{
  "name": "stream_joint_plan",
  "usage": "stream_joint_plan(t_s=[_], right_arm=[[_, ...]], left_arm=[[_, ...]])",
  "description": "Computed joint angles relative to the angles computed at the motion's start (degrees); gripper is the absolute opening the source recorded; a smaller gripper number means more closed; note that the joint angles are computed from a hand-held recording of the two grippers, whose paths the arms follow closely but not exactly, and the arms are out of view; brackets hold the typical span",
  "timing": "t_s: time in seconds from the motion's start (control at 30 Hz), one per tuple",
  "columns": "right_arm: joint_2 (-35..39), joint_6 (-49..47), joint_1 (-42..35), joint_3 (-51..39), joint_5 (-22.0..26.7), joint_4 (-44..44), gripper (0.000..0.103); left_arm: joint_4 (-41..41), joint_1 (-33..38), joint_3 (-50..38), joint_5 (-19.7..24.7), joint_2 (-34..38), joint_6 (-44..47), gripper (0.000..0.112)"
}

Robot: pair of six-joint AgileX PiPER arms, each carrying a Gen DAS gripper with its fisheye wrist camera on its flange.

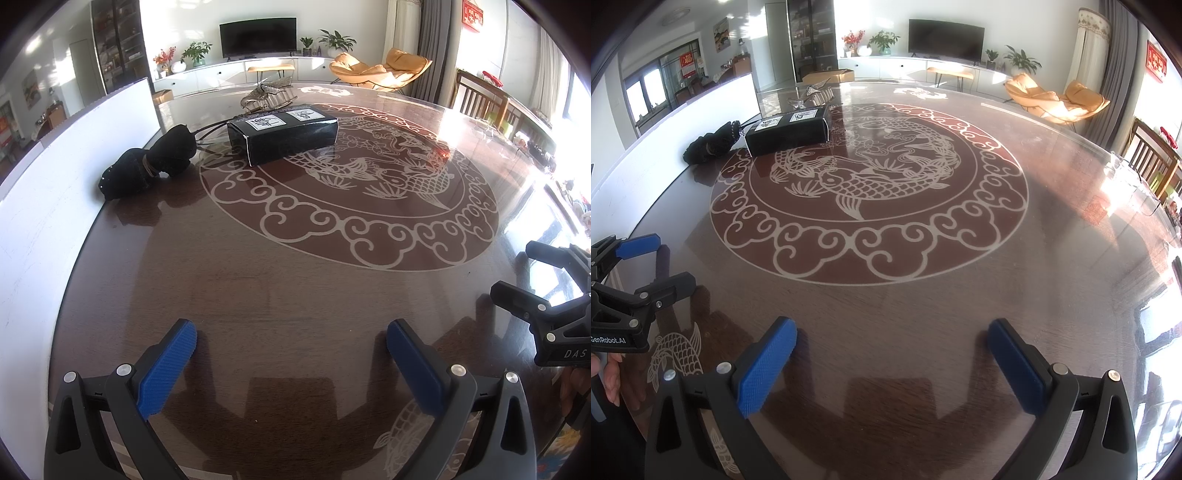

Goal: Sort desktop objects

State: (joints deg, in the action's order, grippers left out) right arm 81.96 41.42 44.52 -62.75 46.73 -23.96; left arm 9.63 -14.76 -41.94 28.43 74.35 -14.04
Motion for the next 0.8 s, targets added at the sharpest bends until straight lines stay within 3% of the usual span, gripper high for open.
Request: stream_joint_plan(t_s=[0.17, 0.27, 0.37, 0.47, 0.63, 0.8], right_arm=[[-0.22, 0.03, -0.03, 0.21, -0.09, -0.09, 0.103], [-0.35, -0.18, -0.20, 0.29, -0.14, 0.04, 0.103], [-0.39, -0.49, -0.30, 0.32, -0.28, 0.34, 0.103], [-0.68, -0.79, -0.45, 0.52, -0.45, 0.62, 0.103], [-0.65, -0.94, -0.46, 0.49, -0.63, 0.81, 0.103], [-0.77, -1.66, -0.73, 0.50, -1.13, 1.56, 0.103]], left_arm=[[13.93, -4.61, -0.59, 1.97, -1.22, -12.07, 0.103], [8.17, 0.04, -2.31, -1.85, -2.99, -2.81, 0.103], [11.70, 4.78, -11.03, -0.34, 3.02, -0.56, 0.103], [2.95, 11.61, -22.56, 0.04, 11.08, 10.88, 0.103], [-11.09, 16.89, -41.64, 6.27, 26.18, 28.06, 0.103], [-18.92, 19.19, -50.93, 12.77, 36.18, 34.85, 0.103]])
